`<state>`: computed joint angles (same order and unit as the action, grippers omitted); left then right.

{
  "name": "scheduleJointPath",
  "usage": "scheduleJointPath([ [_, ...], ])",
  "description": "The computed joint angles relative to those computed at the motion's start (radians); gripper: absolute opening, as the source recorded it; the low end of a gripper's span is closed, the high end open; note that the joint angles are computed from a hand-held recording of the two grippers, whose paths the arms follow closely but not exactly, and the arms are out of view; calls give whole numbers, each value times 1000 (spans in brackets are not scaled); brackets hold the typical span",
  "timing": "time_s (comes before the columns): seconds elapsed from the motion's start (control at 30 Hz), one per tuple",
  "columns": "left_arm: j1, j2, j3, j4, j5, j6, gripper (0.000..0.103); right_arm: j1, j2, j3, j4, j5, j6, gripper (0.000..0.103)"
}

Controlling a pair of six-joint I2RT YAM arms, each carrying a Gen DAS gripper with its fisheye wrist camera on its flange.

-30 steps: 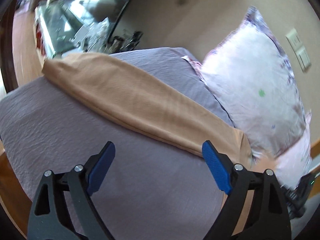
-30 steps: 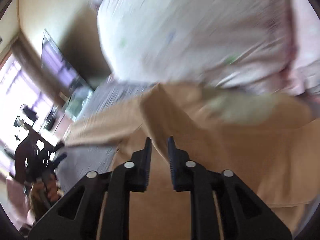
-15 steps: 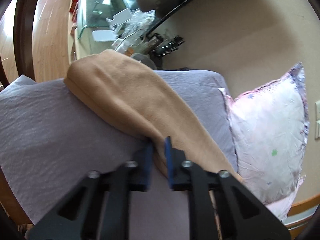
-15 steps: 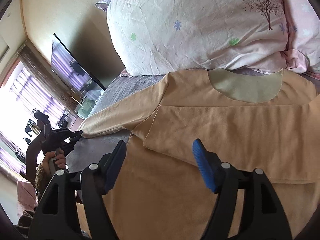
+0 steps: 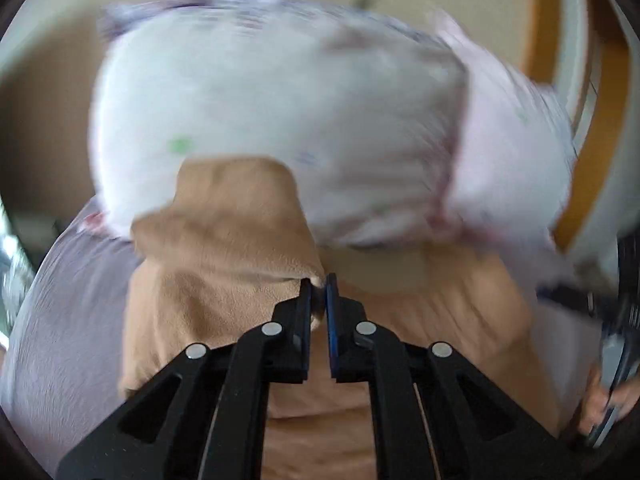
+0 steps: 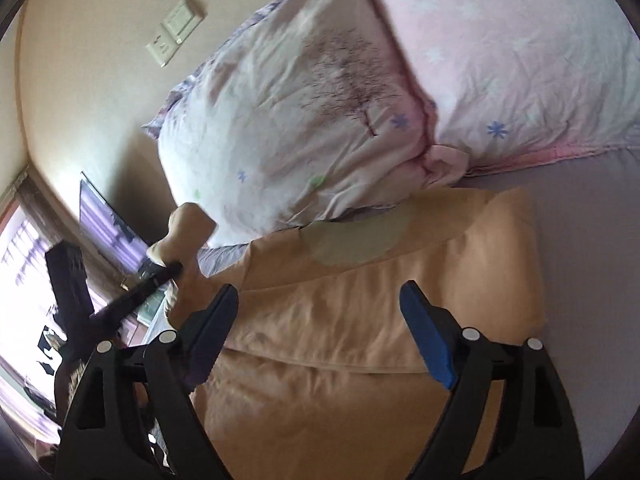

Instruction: Fold small clothes

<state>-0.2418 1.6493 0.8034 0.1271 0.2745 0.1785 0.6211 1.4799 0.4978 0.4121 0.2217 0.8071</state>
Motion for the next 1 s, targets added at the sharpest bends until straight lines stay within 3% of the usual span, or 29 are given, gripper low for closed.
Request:
scheduleJointPath([
  [0.1,-330,116,-72,64,-276,183,11,-120,71,-14,21,-115,29,79],
  [0.17,-421,124,-176,157,-362,236,19,-186,150,-17,67,-225,46,67],
  [0.27,-365,-9,-321,185,-287,248,34,-235,248,18,78,-296,51,59],
  [0.33,-286,-102,-376,155,-238,238,52,-239,295,65,40,-299,45,57],
  [0.43,-140,-213,-439,109,-210,249,54,-198,345,151,-91,-240,24,53],
  [0.57,20,-215,-454,103,-191,285,60,-115,351,201,-205,-107,-15,44],
  [0.63,92,-149,-419,111,-165,306,61,-72,376,253,-290,-17,-39,14],
  [0.67,115,-123,-410,116,-163,306,61,-68,385,262,-292,-27,-59,4],
  [0.73,159,-90,-391,106,-142,319,61,-46,368,264,-290,-19,-75,4],
  [0.9,196,-62,-388,111,-112,322,63,-60,249,287,-367,220,-98,4],
  [1.0,199,-31,-366,103,-90,315,66,-132,281,323,-363,303,-120,4],
])
